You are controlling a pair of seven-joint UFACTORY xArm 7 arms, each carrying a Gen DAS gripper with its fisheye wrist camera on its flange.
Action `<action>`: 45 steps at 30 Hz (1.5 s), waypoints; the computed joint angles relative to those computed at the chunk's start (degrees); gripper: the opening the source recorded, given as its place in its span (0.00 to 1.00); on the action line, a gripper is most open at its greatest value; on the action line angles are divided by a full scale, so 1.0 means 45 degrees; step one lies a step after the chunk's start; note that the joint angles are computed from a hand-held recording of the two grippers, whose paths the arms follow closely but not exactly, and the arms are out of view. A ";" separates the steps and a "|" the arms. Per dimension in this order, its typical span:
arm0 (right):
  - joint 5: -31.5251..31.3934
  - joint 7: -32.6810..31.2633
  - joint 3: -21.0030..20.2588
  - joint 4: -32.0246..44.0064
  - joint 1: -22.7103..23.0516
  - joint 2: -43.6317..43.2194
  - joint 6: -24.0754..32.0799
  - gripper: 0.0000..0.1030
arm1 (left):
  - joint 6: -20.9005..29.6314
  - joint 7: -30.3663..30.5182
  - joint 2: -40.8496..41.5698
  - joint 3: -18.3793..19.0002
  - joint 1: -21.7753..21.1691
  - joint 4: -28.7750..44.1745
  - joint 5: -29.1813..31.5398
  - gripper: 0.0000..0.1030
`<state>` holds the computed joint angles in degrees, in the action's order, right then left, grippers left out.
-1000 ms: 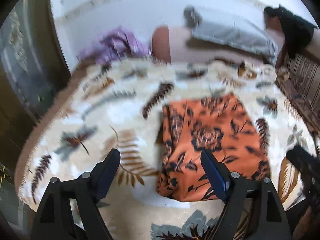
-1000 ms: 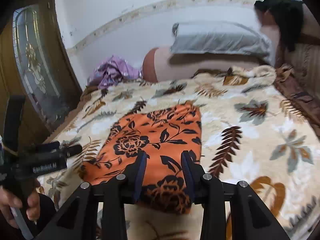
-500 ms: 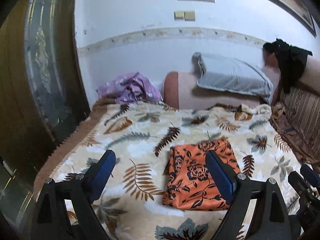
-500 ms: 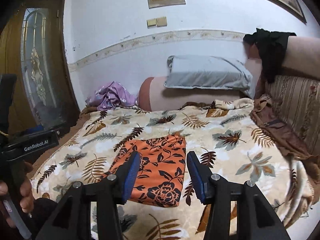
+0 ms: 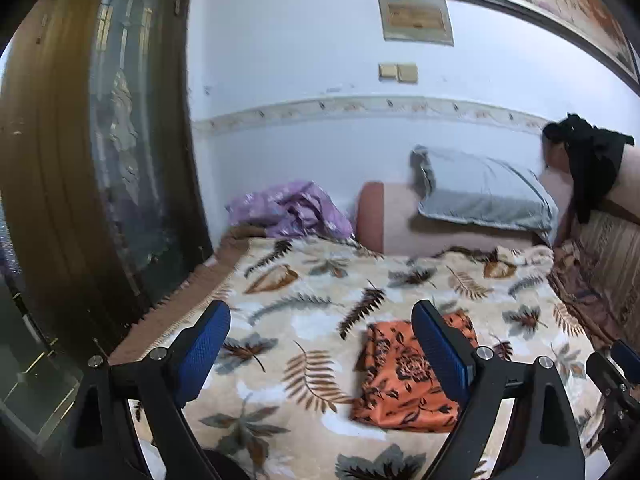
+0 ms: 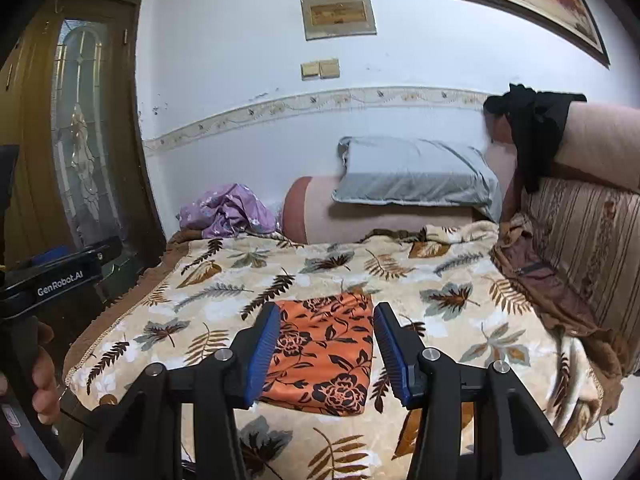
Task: Fold small clothes
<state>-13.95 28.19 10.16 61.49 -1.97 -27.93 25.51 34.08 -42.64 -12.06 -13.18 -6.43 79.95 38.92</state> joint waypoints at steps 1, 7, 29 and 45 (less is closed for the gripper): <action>0.0025 -0.0032 0.0007 0.0085 0.0054 -0.0036 0.0080 0.51 | -0.0069 -0.0076 -0.0181 0.0024 0.0037 -0.0085 0.0073 0.90; -0.0032 -0.0033 0.0159 0.0315 0.0142 -0.0225 0.0434 0.51 | -0.0063 0.0807 -0.0673 0.0157 0.0178 -0.0059 -0.0869 0.90; -0.0304 -0.0459 0.0079 0.1606 0.0664 0.1253 0.1418 0.51 | 0.0371 0.2007 0.0008 0.0177 0.0378 0.1165 -0.1852 0.90; -0.0740 -0.0248 0.0007 0.2110 0.0849 0.1381 0.2141 0.51 | 0.0242 0.2392 -0.0029 0.0503 0.0130 0.1002 -0.2044 0.90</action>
<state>-17.28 27.07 10.20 70.98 1.85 -21.71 35.14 35.17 -31.88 -12.20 -10.92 -5.85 84.46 29.72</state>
